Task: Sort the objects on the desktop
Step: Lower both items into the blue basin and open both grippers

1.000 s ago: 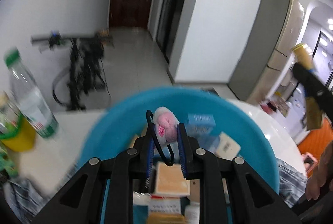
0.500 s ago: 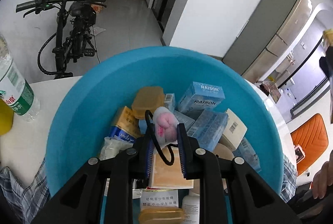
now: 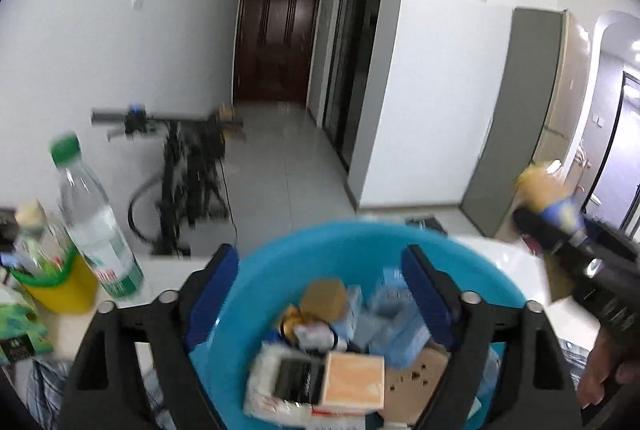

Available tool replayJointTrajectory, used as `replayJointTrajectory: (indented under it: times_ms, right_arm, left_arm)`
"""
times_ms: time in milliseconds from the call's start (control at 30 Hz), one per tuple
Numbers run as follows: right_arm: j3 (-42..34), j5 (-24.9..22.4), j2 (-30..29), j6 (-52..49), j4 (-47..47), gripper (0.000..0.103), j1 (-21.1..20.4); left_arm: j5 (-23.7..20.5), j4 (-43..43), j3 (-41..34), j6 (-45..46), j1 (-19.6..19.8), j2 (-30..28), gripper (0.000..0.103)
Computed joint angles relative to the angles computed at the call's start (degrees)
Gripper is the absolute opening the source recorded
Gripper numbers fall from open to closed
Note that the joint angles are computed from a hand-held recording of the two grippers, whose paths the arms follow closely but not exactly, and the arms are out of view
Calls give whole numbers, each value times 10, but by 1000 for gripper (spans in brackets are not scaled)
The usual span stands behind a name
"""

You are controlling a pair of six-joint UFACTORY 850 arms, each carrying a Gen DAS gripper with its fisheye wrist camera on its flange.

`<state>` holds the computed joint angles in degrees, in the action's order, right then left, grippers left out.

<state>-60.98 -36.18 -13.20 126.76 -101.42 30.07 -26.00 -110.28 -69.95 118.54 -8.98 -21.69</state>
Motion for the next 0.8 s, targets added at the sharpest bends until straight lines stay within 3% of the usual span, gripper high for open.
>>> replayJointTrajectory:
  times_ms: [133, 233, 333, 467, 567, 800]
  right_arm:
    - [-27, 25, -29, -84, 70, 56, -3]
    - [-31, 121, -37, -85, 90, 55, -28]
    - [-39, 175, -53, -111, 134, 55, -47]
    - [-56, 191, -77, -254, 261, 54, -50]
    - [-68, 182, -91, -326, 321, 54, -47]
    - [-69, 170, -88, -341, 336, 55, -43]
  left_arm:
    - [-3, -12, -2, 21, 0, 3, 87]
    - [0, -46, -1, 40, 1, 3, 87]
    - [-5, -48, -4, 32, 5, 2, 87]
    - [-11, -61, 5, 44, 6, 6, 87]
    - [-11, -25, -2, 12, 6, 2, 88]
    - [1, -17, -2, 11, 2, 4, 88]
